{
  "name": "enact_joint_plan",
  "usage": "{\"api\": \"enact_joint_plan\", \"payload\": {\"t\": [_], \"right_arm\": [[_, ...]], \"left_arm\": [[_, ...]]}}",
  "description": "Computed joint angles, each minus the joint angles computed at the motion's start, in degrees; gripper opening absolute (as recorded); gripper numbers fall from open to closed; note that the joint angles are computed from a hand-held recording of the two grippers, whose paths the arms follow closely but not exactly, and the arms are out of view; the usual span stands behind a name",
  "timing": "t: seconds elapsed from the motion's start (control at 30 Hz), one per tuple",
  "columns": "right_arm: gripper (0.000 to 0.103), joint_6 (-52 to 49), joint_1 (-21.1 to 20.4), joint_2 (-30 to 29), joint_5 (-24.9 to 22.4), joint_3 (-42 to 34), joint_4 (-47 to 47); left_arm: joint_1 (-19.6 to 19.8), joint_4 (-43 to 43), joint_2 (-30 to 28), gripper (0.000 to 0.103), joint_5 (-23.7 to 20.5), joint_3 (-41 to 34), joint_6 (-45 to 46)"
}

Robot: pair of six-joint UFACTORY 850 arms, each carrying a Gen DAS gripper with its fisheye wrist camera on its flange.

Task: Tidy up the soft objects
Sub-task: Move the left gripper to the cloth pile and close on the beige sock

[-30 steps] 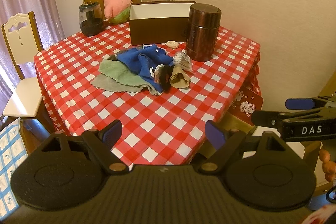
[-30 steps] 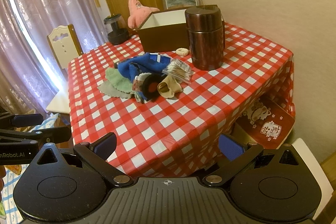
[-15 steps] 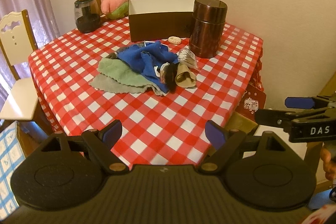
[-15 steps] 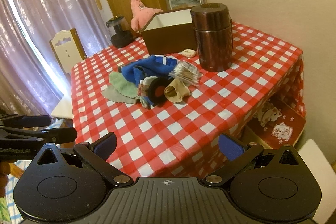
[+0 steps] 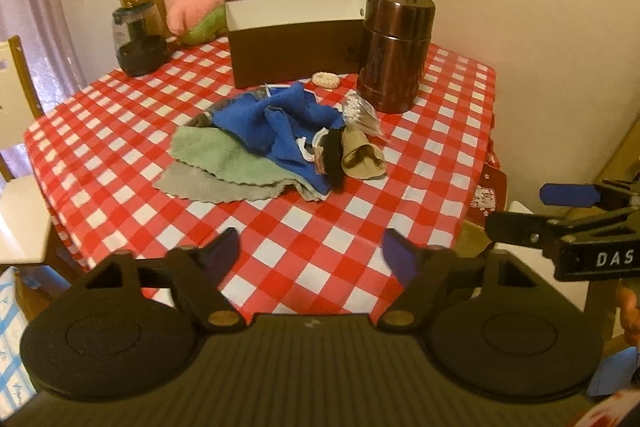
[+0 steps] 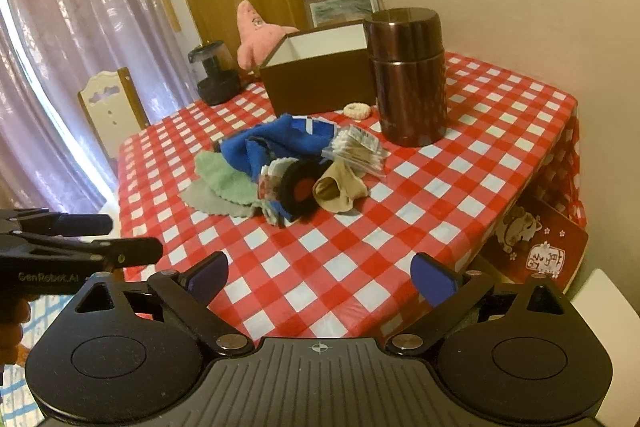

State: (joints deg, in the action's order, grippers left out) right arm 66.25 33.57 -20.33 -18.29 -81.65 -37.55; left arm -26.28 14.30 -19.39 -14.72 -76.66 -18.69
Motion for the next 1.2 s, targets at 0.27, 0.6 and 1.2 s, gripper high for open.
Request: {"api": "enact_joint_plan", "payload": {"t": [0.27,0.6,1.2], "right_arm": [[0.088,-1.44,-0.64,-3.09,-1.40,-2.79,0.32],[0.082,-17.97,-3.98,-8.06,-0.58,-8.15,12.78],[0.072,-61.32,-10.47,-21.05,-5.59,-23.76,48.46]], "left_arm": [[1.44,-18.05,-3.10,0.051,3.22,-1.69,19.84],[1.58,-17.89,-10.24,0.037,3.05,-8.85,18.86],[1.30,-8.78,-24.97,0.017,-5.61,-27.77,5.00]]}}
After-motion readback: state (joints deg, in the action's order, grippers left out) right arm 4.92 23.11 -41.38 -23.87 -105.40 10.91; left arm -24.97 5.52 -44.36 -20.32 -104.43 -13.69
